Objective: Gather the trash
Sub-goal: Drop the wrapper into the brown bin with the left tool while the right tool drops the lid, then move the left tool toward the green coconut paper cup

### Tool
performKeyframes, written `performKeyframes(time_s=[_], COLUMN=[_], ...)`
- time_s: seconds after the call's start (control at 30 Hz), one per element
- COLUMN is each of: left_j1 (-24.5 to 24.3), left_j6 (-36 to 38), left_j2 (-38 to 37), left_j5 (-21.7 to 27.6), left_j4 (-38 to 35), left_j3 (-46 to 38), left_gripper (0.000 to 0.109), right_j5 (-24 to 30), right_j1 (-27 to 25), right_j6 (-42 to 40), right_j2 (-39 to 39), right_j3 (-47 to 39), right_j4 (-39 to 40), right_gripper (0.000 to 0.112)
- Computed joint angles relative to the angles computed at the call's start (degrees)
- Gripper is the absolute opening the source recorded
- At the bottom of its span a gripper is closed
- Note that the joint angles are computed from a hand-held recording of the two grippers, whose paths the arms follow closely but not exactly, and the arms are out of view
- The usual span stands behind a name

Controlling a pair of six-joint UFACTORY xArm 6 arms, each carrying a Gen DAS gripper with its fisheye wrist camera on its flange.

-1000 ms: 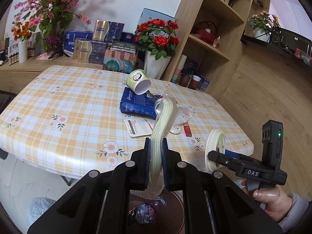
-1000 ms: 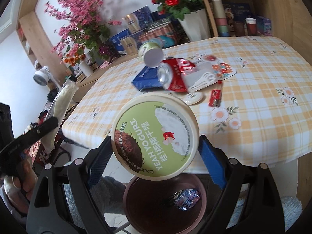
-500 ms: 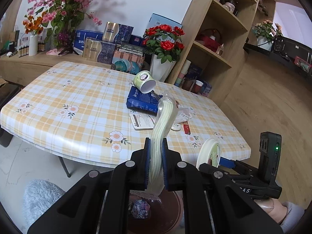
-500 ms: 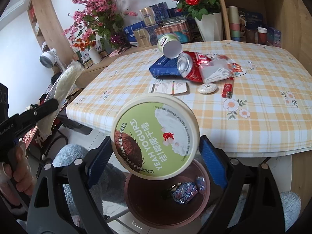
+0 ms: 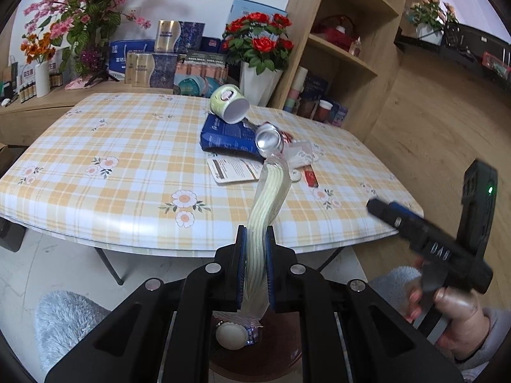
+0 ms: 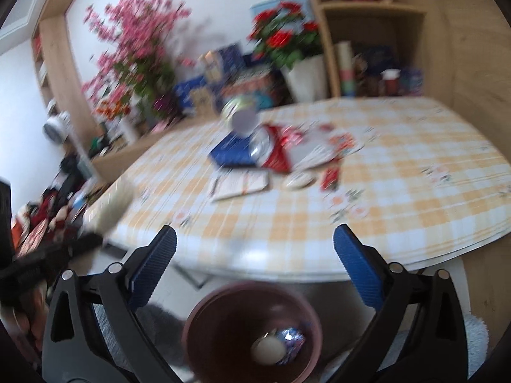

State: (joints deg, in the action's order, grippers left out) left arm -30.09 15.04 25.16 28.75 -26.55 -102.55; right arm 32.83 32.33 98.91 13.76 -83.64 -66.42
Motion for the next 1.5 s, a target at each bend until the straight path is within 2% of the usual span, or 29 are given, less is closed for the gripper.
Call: performKeyframes(time_s=[0.07,0.17,0.33,0.47,0.57,0.63,0.7,0.73,0.77,0.8,0.93,1.1,1.23,1.33,1.43,1.5], left_j1=[-0.4,-0.9,-1.8,-1.9,-1.9,-1.8,-1.7,-1.6,-1.5,-1.4,-0.4,0.5,0.9,1.1,1.0,1.0], left_j6=[0.4,1.6,4.9,5.3,4.1,2.9,1.0,-0.3,-1.9,-3.9,-9.2,-11.0,-11.1,-10.8,-10.9,-11.3], left_j2=[0.7,1.5,2.1,2.9,3.1,3.1,3.2,3.1,3.1,3.0,4.3,7.0,10.2,13.9,17.8,21.0], left_j5=[0.5,1.5,2.0,3.5,3.0,2.4,1.4,0.5,-0.3,-1.3,-1.3,0.1,2.4,5.1,7.8,10.1], left_j4=[0.9,1.1,0.4,0.5,1.4,2.3,3.7,4.8,6.2,8.0,13.1,16.7,17.4,17.8,18.6,18.8], left_j3=[-0.4,-1.2,-1.9,-3.0,-3.1,-3.0,-2.7,-2.3,-2.0,-1.7,-3.3,-7.4,-12.4,-18.3,-24.4,-29.7], left_gripper=[0.011,0.012,0.012,0.019,0.033,0.046,0.071,0.077,0.088,0.093,0.096,0.096,0.096,0.096,0.096,0.096], right_j5=[3.1,4.7,2.3,1.7,1.3,1.5,1.6,1.6,1.7,1.9,2.0,-2.6,-3.0,-3.8,-6.6,-7.8], right_j1=[0.2,-0.2,-1.7,-1.8,-1.9,-1.8,-1.8,-1.8,-1.8,-1.8,-1.9,-3.8,-4.7,-5.9,-7.8,-8.9], right_j6=[2.7,2.5,2.6,1.7,1.0,0.3,-0.7,-1.2,-1.3,-1.3,-1.0,1.8,1.0,-0.1,2.7,0.5], right_j2=[-0.9,-1.0,-1.0,-0.6,-0.3,-0.2,0.1,0.1,0.2,0.2,0.3,0.4,0.9,1.4,1.4,1.9], right_j3=[0.9,1.3,2.3,2.3,2.2,2.2,2.2,2.3,2.3,2.4,2.8,4.2,3.9,3.7,4.5,4.3], right_j4=[-2.0,-1.1,0.7,0.9,1.6,2.4,3.5,4.0,4.1,4.2,4.4,4.7,5.2,5.6,4.7,7.3], right_gripper=[0.097,0.097,0.097,0.097,0.097,0.097,0.097,0.097,0.097,0.097,0.097,0.097,0.097,0.097,0.097,0.097])
